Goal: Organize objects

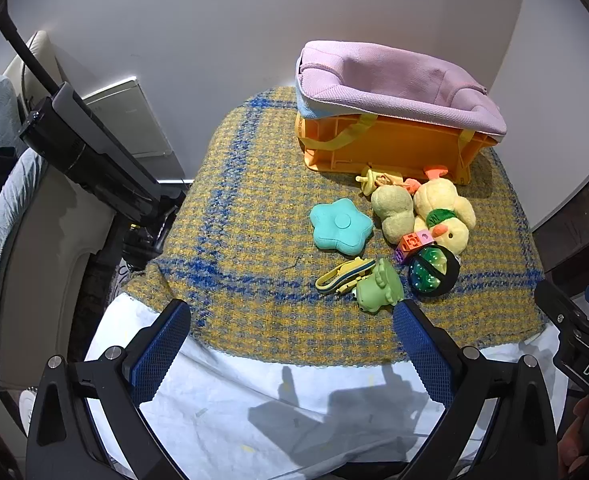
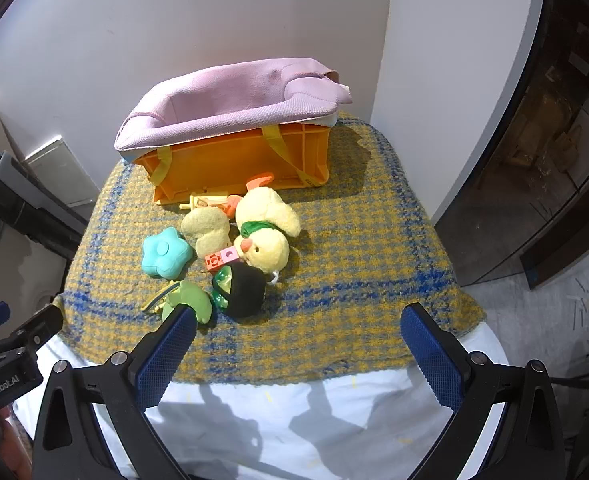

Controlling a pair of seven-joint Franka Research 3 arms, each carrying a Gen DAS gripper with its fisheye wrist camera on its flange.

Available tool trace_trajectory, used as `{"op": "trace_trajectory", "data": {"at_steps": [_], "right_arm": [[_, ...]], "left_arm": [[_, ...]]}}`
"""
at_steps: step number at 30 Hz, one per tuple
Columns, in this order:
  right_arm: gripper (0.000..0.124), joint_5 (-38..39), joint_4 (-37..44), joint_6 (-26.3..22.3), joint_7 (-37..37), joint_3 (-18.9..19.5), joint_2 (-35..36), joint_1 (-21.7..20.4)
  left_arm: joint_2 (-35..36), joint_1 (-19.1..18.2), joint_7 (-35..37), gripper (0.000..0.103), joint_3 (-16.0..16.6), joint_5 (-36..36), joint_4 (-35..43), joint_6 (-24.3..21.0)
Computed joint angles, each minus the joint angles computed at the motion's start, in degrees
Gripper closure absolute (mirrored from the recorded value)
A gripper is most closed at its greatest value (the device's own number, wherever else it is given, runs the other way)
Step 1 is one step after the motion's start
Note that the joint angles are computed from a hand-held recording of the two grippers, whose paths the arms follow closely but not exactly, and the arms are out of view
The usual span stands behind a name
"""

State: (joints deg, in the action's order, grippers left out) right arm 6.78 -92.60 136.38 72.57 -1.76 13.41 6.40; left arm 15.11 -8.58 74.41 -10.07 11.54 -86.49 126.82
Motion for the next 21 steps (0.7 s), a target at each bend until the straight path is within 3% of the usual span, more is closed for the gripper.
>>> {"op": "trace_trajectory", "data": {"at_steps": [21], "right_arm": [[0.022,0.7,-0.2,0.0,-1.2,0.0,-0.1,-0.2]], "left_arm": [[0.0,0.0,-1.3,0.000,0.1,0.3,0.3,-0.8]]}}
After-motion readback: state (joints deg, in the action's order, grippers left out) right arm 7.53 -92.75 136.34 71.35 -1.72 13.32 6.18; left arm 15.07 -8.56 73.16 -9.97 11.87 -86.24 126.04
